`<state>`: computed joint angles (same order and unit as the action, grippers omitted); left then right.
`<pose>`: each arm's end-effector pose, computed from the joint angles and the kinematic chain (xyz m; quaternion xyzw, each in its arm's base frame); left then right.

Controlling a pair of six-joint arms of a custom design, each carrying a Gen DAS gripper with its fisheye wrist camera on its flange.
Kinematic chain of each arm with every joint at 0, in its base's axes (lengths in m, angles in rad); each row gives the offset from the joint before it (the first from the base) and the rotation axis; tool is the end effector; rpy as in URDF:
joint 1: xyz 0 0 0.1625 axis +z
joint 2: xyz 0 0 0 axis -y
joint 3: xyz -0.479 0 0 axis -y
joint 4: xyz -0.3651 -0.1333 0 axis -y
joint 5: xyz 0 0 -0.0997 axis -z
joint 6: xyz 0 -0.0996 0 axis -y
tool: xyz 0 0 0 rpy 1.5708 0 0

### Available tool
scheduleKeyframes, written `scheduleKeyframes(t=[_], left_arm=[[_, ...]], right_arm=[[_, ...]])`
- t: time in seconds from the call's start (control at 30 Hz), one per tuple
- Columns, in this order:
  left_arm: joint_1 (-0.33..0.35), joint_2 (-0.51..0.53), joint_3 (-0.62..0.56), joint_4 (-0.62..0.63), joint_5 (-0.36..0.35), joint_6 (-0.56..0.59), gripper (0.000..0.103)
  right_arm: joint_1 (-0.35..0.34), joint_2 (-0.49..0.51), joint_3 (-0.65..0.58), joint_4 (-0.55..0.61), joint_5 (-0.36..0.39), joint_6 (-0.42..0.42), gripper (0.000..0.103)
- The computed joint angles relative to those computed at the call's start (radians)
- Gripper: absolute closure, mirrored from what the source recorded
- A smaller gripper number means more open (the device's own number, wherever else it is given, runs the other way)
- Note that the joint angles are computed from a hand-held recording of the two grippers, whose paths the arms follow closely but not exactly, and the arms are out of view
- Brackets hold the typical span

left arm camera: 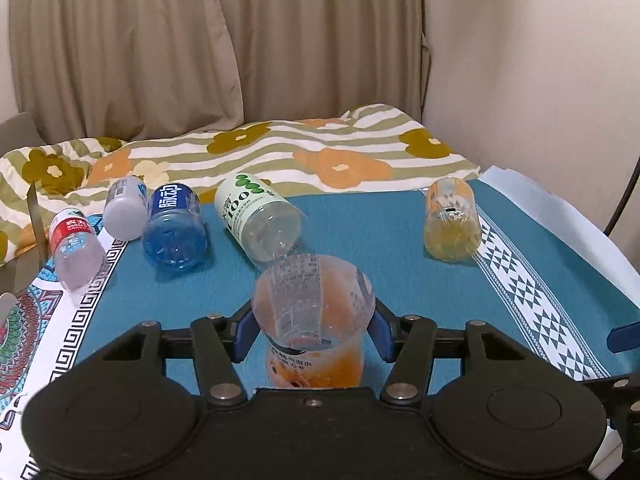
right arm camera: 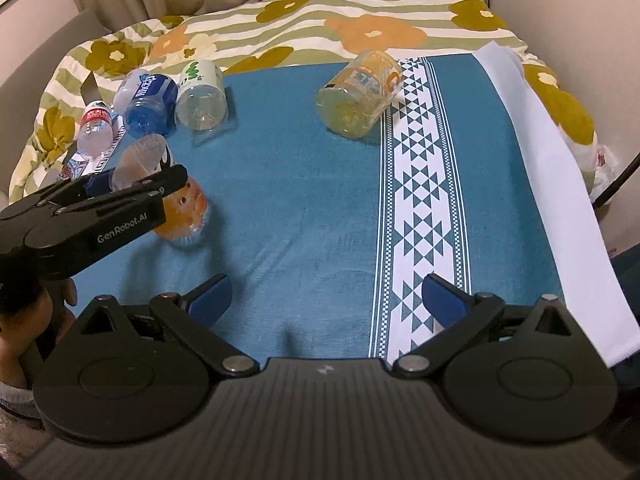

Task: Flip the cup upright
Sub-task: 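Set the cup base-down on the cloth and open the left tool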

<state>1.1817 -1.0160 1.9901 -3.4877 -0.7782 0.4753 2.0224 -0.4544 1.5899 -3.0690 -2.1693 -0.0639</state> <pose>-0.0283 -0.6073 0.3072 0.1851 0.8197 -0.4037 0.3616 0.3779 -0.6022 0.0001 0.1882 -0.9224 0.2250 0.2513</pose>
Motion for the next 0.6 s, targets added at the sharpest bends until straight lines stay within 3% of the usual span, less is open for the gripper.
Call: scheduleKeyframes(t=[0.1,0.23,0.37,0.6], left_arm=[[0.001,-0.001,-0.003,0.012,0.001,0.0,0.04],[-0.001,0.002,-0.01,0.021,0.012,0.004,0.014],[-0.008,-0.003,-0.007,0.024,0.012,0.007,0.013],[-0.062,-0.068,-0.001,0.124,0.077,-0.051,0.012]], right_arm=[[0.003,-0.001,0.005,-0.012,-0.002,0.001,0.0],[0.006,-0.005,0.015,-0.032,-0.006,0.0,0.0],[0.01,-0.011,0.024,-0.048,-0.015,-0.001,0.0],[0.03,-0.033,0.017,-0.044,-0.024,0.014,0.0]])
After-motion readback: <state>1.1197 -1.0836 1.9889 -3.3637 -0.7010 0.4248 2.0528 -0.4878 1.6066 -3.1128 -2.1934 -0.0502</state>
